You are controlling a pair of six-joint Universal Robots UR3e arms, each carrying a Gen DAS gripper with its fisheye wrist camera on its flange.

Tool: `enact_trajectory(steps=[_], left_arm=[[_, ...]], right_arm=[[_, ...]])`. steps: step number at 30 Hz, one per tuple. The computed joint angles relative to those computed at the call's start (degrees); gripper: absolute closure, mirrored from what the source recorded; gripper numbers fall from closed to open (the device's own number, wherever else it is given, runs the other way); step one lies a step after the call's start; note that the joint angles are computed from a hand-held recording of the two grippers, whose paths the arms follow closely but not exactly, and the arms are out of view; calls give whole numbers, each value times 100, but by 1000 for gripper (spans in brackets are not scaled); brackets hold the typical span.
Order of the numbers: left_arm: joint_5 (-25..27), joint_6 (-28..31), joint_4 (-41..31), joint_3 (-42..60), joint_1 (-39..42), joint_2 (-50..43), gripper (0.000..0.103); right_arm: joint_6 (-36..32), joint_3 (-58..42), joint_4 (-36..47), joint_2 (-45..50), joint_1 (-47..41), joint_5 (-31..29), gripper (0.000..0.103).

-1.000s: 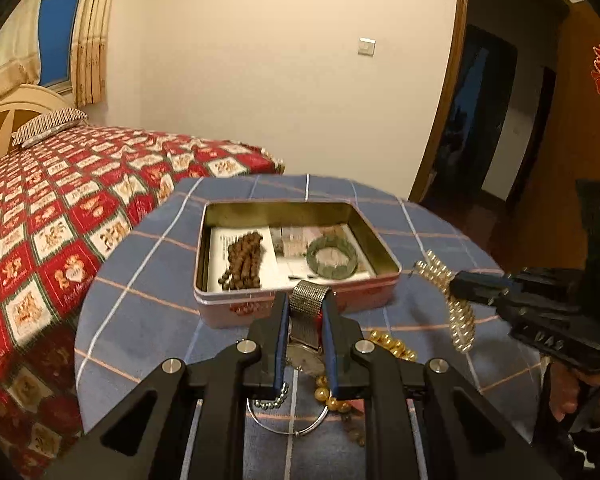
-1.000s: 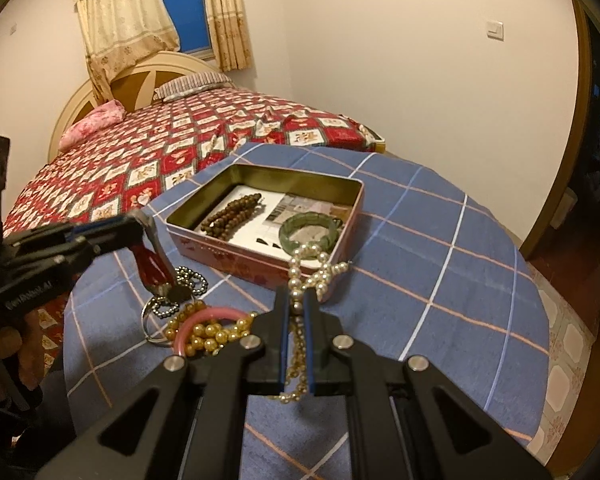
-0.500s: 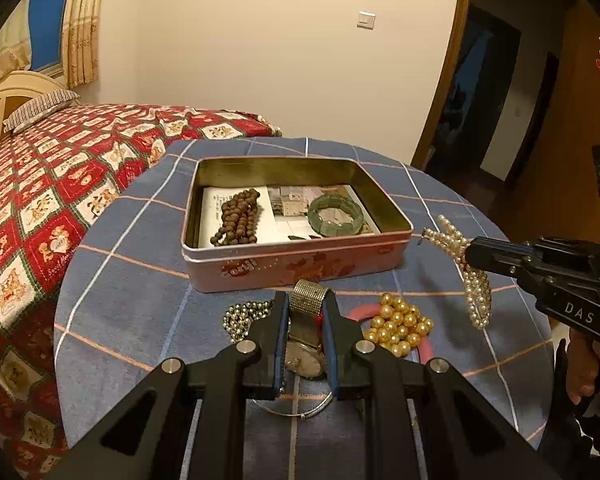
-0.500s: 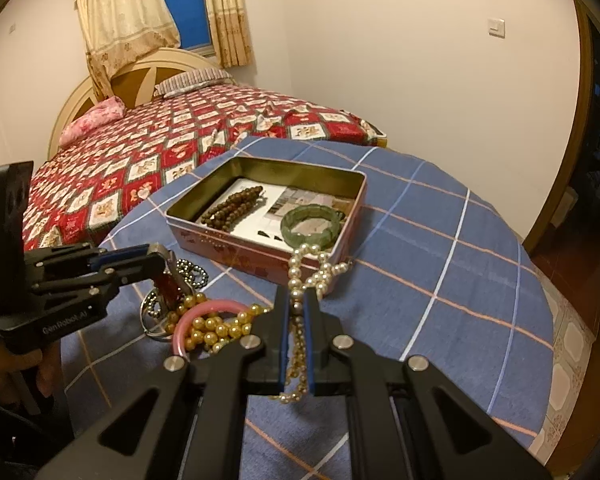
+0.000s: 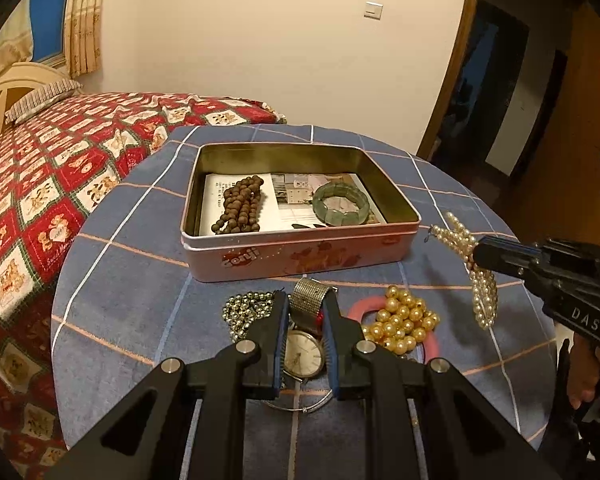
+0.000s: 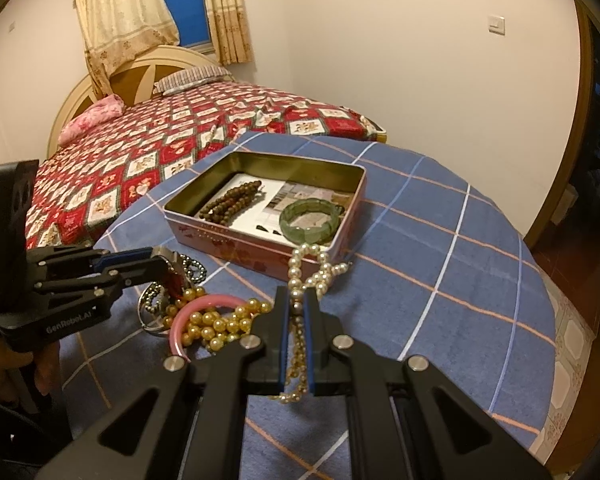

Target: Organize jewelry

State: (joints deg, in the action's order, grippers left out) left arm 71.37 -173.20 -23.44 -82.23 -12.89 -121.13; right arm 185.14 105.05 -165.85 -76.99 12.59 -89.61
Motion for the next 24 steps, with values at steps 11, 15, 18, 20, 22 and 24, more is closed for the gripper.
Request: enact_trajectory(steps=[11, 15, 18, 20, 22, 24], left_arm=[[188, -134, 240, -139, -72, 97, 27], [78, -189, 235, -144, 39, 51, 27], [117, -80, 283, -187, 38, 53, 27], [67, -42, 295, -189, 42, 42, 27], [-34, -25, 317, -196, 54, 40, 28], [-114, 1, 295, -154, 65, 2, 35]], right_arm=[[-23, 60, -26, -4, -12, 19, 94], [-28, 78, -64, 0, -8, 19, 94], [-18, 112, -99, -8, -10, 24, 94], [-8, 99, -94, 13, -5, 22, 94], [-26, 99, -80, 6, -6, 26, 94], [-31, 98, -79, 12, 17, 10, 94]])
